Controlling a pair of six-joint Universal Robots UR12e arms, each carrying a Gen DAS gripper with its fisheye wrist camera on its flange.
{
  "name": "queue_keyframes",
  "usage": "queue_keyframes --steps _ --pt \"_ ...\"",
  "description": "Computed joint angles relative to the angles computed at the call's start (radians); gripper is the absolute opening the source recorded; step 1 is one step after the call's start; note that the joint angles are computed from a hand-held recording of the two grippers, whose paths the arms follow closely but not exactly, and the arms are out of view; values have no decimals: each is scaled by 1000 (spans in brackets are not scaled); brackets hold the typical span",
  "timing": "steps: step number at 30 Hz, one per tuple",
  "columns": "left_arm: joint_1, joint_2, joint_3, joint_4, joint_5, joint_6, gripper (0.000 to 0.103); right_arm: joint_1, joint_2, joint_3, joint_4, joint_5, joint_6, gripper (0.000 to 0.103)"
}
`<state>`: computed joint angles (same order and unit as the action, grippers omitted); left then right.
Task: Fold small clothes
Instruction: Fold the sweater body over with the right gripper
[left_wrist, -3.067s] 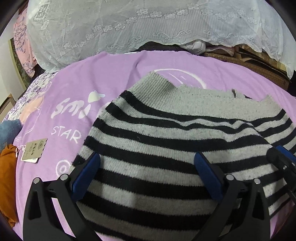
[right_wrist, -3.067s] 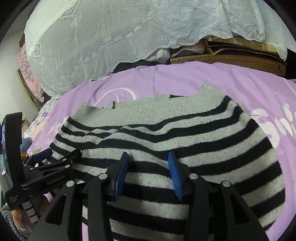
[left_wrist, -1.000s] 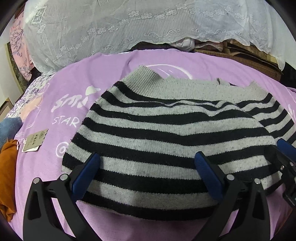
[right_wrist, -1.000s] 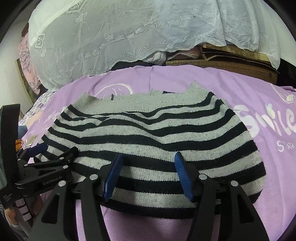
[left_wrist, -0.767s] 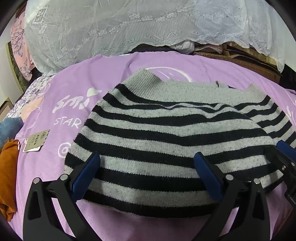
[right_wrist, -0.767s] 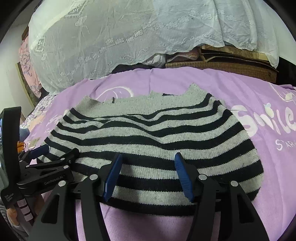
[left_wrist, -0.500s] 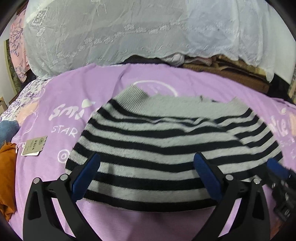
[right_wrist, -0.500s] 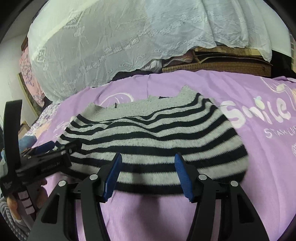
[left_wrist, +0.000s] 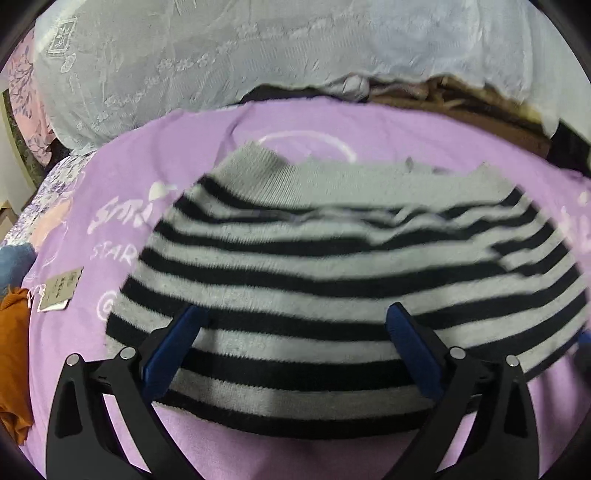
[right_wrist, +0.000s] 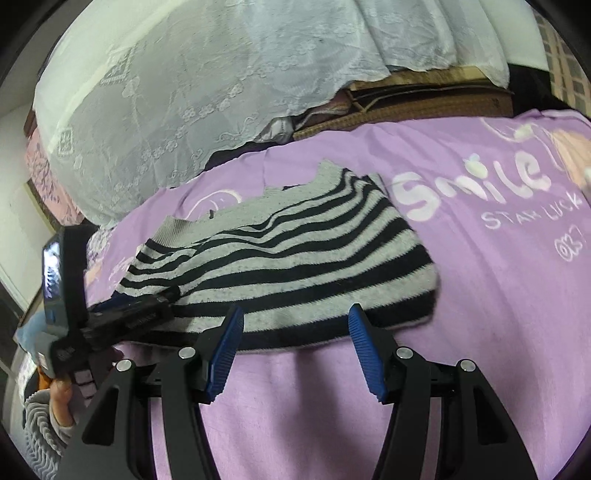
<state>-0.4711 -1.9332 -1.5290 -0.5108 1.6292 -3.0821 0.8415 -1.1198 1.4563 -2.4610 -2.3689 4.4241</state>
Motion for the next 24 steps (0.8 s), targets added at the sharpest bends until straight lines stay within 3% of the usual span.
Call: queue_keyframes --steps 5,8,9,11,18,24 --pt "-16 -16 47 6 -10 -10 98 6 -20 32 14 12 63 66" --pt "-28 -62 92 -97 -1 -29 99 1 -28 51 2 32 90 66" --pt "-33 -72 89 -97 16 -25 99 -3 -33 64 -23 50 100 66" --pt "-41 -64 59 -25 44 -9 99 -11 -38 83 -57 78 118 66" --pt "-39 -46 38 -1 31 -2 98 -41 -50 133 -172 122 207 66" --pt "-38 -44 35 5 25 2 98 -71 -48 138 -203 133 271 66"
